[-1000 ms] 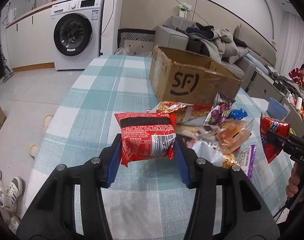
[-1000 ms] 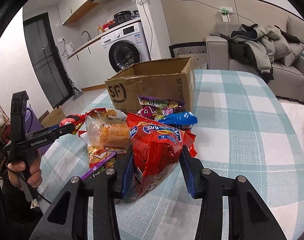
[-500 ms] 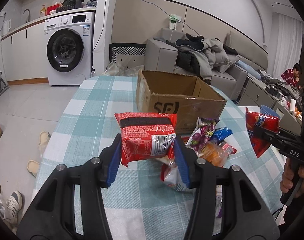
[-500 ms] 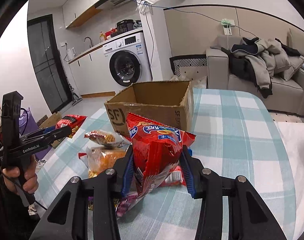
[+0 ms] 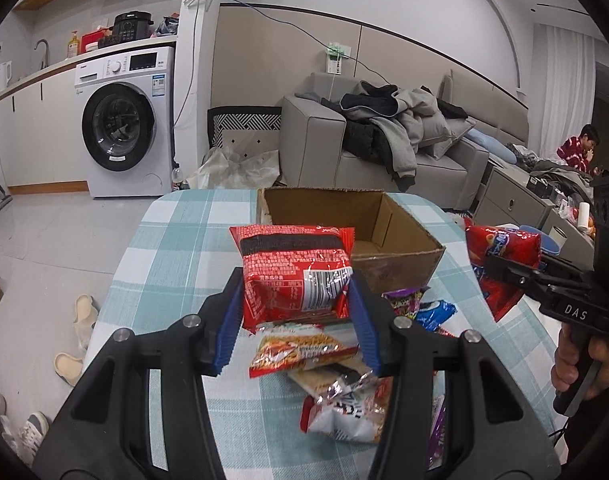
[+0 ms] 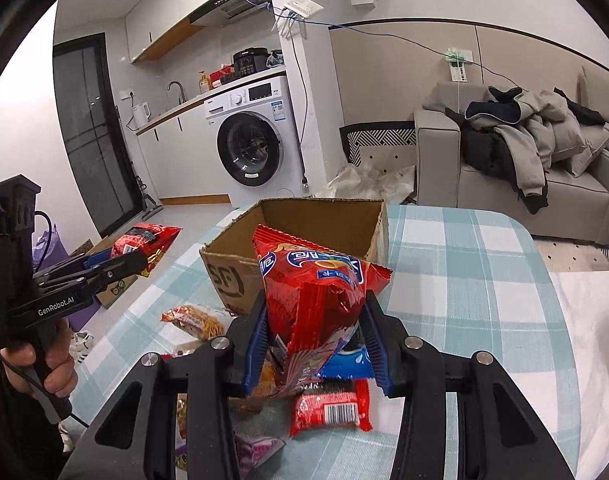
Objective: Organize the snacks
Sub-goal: 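Carry the red noodle pack and red chip bag over the cardboard box with both tools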
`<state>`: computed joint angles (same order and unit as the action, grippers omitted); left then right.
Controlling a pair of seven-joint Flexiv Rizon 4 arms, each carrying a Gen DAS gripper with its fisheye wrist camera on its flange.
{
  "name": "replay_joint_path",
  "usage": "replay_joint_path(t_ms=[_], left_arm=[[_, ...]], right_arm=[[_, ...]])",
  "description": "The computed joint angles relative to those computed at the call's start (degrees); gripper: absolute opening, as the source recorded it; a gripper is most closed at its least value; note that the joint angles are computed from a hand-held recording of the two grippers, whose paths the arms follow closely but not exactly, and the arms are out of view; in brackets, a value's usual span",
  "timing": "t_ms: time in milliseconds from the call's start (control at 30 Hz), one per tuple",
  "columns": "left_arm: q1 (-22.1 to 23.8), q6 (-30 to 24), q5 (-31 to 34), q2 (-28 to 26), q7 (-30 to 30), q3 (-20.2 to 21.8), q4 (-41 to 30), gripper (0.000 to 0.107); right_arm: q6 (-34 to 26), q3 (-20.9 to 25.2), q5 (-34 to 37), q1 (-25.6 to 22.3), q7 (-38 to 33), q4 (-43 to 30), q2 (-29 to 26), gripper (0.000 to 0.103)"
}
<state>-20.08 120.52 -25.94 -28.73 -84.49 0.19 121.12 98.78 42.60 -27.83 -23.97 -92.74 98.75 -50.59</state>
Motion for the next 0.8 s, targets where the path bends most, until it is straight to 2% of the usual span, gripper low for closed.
replay_joint_path(t_ms=[133,233,533,800], left_arm=[[-0.29,-1.88,-0.32,-0.21,1.10,0.25,-2.20,0.047],[1.94,-3.78,1.99,-0.26,0.33,-1.39,-3.70,0.047],[0.63,-8.50,1.91,-2.73,1.17,1.17,-9.74,0.047],[-1.13,-14.26,1.55,-7.02,1.91,4.67,-18.08,0.047]], right_arm=[[-1.30,0.14,0.63,1.13,-0.05,-2.39,-0.80,0.044],[-2.83,0.72,1.54,1.81,-0.88,-4.46,-1.60,0.044],[-8.01,-0.76,6.76,6.13,-4.83,-11.56,-3.20,0.044],[-11.70,-2.12,11.56,9.54,-8.41,-17.20,-4.72,0.044]])
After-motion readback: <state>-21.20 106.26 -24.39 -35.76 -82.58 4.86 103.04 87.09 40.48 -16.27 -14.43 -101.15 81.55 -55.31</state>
